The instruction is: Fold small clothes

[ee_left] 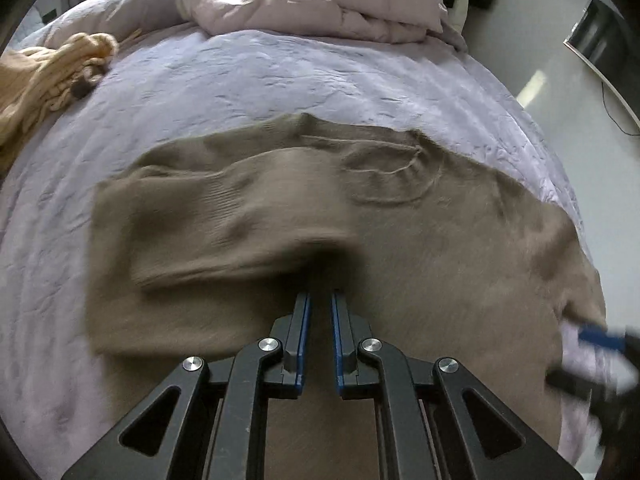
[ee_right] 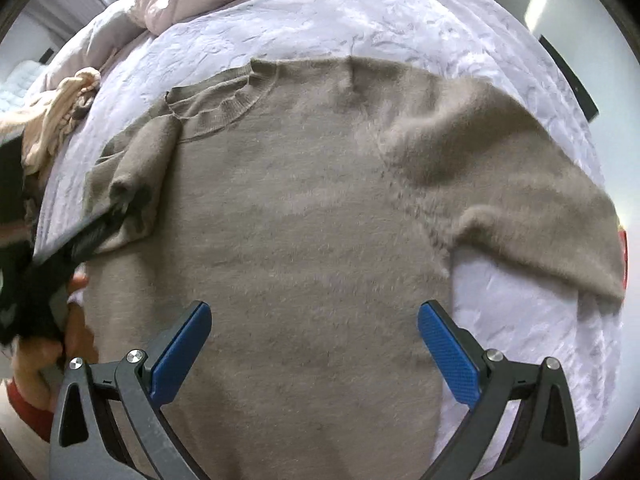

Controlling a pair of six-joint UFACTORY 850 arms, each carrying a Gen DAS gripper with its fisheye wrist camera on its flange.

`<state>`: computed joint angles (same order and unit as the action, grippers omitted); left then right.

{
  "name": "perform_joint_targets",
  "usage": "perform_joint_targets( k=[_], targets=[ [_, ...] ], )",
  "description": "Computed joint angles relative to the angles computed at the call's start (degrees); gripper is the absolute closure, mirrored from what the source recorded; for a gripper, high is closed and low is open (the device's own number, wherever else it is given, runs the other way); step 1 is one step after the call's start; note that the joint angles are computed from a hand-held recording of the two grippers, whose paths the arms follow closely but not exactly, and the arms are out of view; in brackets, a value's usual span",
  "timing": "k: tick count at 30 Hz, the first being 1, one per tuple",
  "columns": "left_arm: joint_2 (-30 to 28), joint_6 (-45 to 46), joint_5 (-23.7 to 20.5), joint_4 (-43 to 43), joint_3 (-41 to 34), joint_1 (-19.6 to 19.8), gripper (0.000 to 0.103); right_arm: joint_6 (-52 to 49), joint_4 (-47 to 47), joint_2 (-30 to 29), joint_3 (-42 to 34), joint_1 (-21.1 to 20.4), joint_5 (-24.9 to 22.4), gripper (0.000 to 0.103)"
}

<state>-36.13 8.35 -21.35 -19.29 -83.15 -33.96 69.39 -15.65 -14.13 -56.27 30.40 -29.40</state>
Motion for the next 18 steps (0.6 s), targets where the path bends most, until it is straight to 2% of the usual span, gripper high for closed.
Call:
perform_joint_targets(
  k=[3, 7, 9, 12, 13, 14, 15, 16, 17, 18],
  targets=[
    [3.28, 1.31, -0.16, -1.27, 3.81, 3.21, 0.092, -1.6, -3.59, -1.72, -2.81, 0.08, -0.13, 0.0],
    [4.84, -7.85, 0.93, 7.39, 6.59, 7.25, 0.092, -7.57, -8.69, -9.55, -13.79, 1.49, -1.58, 0.0],
    [4.86, -11.76, 0.25, 10.88, 7.31, 8.86, 0.092, -10.59, -12.33, -14.53, -20.47, 2.79, -3.33, 0.0],
    [4.69, -14.42, -0.27, 13.29, 7.98, 10.3, 0.092, -18.43, -18.03, -24.19, -32.78, 5.67, -10.23, 0.0],
    [4.64, -14.92, -0.29, 13.33, 8.25, 10.71, 0.072, -21.86, -20.22, -28.25, -37.61, 6.9, -14.01, 0.0],
    [4.54, -16.78, -0.47, 14.6, 8.35, 10.89, 0.009, -24.61, -22.41, -31.63, -41.41, 7.87, -17.44, 0.001],
    [4.06, -20.79, -0.69, 18.0, 7.94, 10.61, 0.003, -26.24, -24.44, -34.15, -44.03, 8.63, -20.52, 0.002],
    [4.45, -22.97, 0.39, 20.04, 8.55, 10.72, 0.001, -28.02, -26.63, -37.06, -46.94, 9.37, -23.89, 0.004],
    [4.21, -22.75, 0.12, 19.81, 8.22, 10.72, 0.001, -29.5, -28.18, -39.22, -48.96, 9.8, -26.05, 0.014],
    [4.09, -21.37, -0.14, 18.3, 7.98, 10.87, 0.002, -30.28, -28.53, -40.17, -49.91, 9.86, -26.77, 0.04]
  ],
)
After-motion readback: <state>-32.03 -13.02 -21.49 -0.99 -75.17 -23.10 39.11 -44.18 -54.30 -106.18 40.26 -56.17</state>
